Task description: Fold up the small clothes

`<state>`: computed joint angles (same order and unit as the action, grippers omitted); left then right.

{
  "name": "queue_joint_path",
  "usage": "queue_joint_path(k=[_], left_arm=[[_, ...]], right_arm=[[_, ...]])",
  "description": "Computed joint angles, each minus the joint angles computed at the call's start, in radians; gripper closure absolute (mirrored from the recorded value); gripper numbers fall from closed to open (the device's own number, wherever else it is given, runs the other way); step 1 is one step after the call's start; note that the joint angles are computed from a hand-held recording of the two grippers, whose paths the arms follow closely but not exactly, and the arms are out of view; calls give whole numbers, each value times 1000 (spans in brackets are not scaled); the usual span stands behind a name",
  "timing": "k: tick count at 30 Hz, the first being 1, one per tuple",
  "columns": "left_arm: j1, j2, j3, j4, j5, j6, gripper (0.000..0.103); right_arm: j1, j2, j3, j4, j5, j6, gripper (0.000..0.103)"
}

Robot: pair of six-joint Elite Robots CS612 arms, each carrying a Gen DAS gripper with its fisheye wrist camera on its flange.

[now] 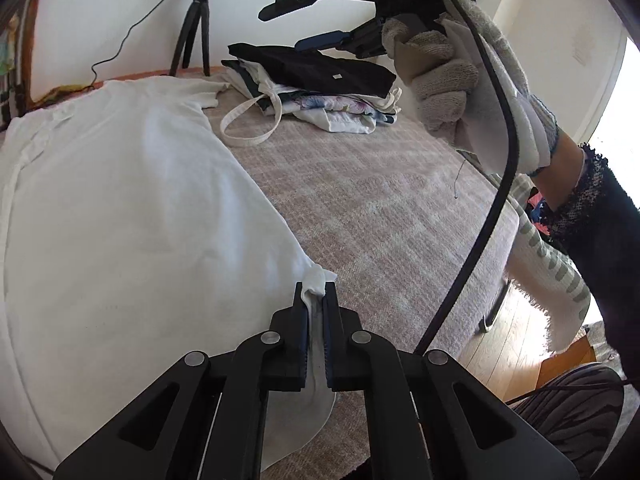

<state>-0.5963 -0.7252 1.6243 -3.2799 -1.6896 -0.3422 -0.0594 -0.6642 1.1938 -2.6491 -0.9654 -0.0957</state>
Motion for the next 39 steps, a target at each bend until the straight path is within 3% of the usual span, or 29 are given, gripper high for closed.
queue_joint_path(k=[2, 8, 16, 23, 26, 30, 33, 34, 35, 36, 39], left_arm=[[5, -2, 6, -26, -5, -27, 99], [21, -11, 25, -98, -4, -93, 99], [23, -7, 32, -120, -27, -120, 99], [22, -5, 43, -126, -45, -123, 99], [26, -3, 43, -139, -54, -132, 99], [30, -3, 50, -158, -65, -134, 99], [33, -2, 55, -172, -70, -135, 99], [34, -2, 56, -176, -70, -136, 99], [34, -3, 59, -180, -67, -136, 99], [35, -3, 62, -183, -64, -138, 99], [38, -5, 72, -198, -62, -149, 99]], right_arm=[[11, 53, -93, 84, 11, 15, 45], [48, 178, -304, 244, -69, 31, 46], [94, 291, -510, 385, -306, 51, 50], [123, 318, -569, 414, -423, -13, 52], [126, 321, -583, 444, -472, -6, 61], [115, 318, -578, 440, -466, 52, 67], [122, 315, -563, 413, -486, 27, 68], [124, 310, -551, 396, -484, 16, 72], [124, 305, -540, 384, -477, -1, 88], [129, 303, -534, 374, -484, -21, 94], [150, 294, -514, 336, -561, -71, 99]])
